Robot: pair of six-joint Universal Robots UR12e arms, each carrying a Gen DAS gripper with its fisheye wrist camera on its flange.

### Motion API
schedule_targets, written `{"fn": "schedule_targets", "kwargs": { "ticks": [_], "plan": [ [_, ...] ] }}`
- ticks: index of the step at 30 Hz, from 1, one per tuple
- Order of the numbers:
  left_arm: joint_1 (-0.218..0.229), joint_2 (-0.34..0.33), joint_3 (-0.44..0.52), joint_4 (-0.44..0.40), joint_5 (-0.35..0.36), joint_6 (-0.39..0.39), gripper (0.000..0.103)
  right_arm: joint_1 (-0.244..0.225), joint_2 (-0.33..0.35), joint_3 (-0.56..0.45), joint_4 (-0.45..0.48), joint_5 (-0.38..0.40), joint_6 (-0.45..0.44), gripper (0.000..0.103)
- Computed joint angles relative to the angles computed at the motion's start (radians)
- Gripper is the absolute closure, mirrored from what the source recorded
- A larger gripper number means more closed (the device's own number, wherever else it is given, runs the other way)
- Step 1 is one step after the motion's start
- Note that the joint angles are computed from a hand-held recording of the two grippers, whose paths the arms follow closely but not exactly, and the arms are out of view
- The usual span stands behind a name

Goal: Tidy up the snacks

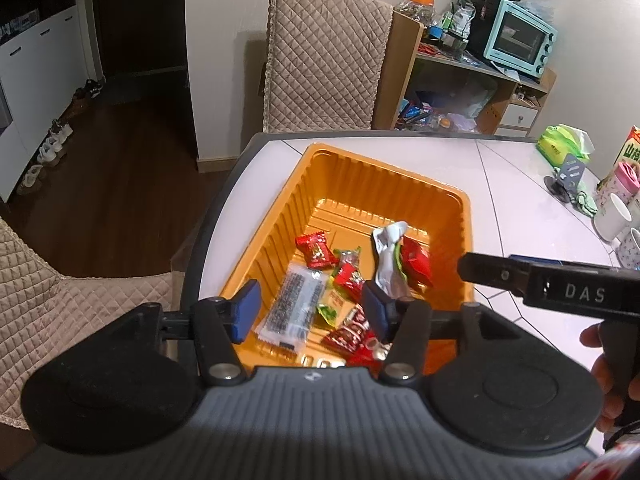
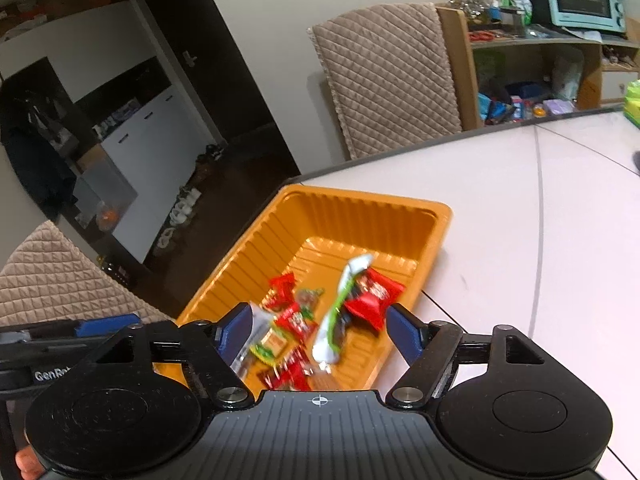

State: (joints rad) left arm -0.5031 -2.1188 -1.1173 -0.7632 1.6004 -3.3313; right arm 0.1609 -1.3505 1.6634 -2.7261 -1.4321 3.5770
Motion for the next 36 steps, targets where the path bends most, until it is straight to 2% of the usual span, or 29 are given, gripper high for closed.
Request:
{"fn": "schedule_targets", "kwargs": {
  "ticks": [8,10,15,21,36],
  "plan": [
    [-0.032,0.057,-0.055,-0.009,0.003,-0.008,0.047,0.013,-0.104,0.094,0.023,-0.063,0.002,0.023],
    [-0.042,0.076,-0.075,-0.008,0.012,-0.017,0.042,0.017,-0.135,0.116,0.045,-0.077,0.003,0.022],
    [-0.070,0.124,-0.130,-0.016,0.030,-0.036,0.042,0.023,-0.214,0.170,0.100,-0.096,0.017,0.022],
    [-0.111,0.175,-0.190,-0.026,0.055,-0.047,0.041,0.034,-0.309,0.245,0.123,-0.120,0.025,0.022],
    [-0.200,0.300,-0.343,-0.027,0.101,-0.102,0.039,0.100,-0.508,0.379,0.220,-0.216,0.060,0.022]
  ]
}}
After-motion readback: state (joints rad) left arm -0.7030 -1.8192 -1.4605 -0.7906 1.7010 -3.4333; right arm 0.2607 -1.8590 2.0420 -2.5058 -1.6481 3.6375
